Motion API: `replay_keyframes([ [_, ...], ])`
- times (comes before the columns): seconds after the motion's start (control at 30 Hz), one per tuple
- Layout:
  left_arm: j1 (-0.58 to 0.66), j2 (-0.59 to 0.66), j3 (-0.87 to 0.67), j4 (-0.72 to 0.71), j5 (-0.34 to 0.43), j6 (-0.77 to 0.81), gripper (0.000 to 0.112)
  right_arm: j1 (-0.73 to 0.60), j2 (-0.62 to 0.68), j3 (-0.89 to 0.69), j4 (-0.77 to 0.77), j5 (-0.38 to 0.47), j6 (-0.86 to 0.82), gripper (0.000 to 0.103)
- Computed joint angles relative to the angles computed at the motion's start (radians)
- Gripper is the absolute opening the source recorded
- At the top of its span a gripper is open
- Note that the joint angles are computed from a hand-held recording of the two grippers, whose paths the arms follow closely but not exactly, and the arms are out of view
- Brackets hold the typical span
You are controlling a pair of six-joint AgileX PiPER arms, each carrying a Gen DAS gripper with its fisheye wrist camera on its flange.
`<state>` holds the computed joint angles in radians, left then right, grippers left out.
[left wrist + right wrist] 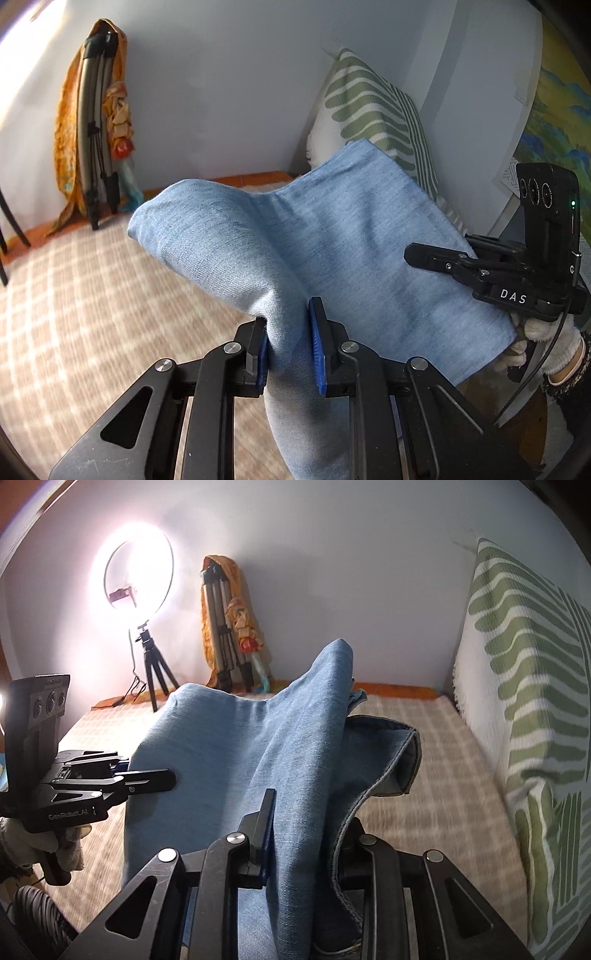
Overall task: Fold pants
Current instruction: 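Lift the jeans end with both grippers and fold it over onto the stack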
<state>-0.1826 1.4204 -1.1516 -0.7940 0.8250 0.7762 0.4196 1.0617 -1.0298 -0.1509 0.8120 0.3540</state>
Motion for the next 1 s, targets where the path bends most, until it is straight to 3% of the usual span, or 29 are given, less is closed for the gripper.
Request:
replay_keyframes([
  [0.47,-0.059,0.278,-0.338,0.039,-0.023,-0.065,0.016,-0.27,0.257,-0.177,0.187,-0.105,-0.301,0.024],
  [1.0,-0.116,0.614,-0.697,0.173,-0.09,-0.226,0.015,-0.35,0.653,-0.478,0.179,-0.189,-0.425,0.024],
])
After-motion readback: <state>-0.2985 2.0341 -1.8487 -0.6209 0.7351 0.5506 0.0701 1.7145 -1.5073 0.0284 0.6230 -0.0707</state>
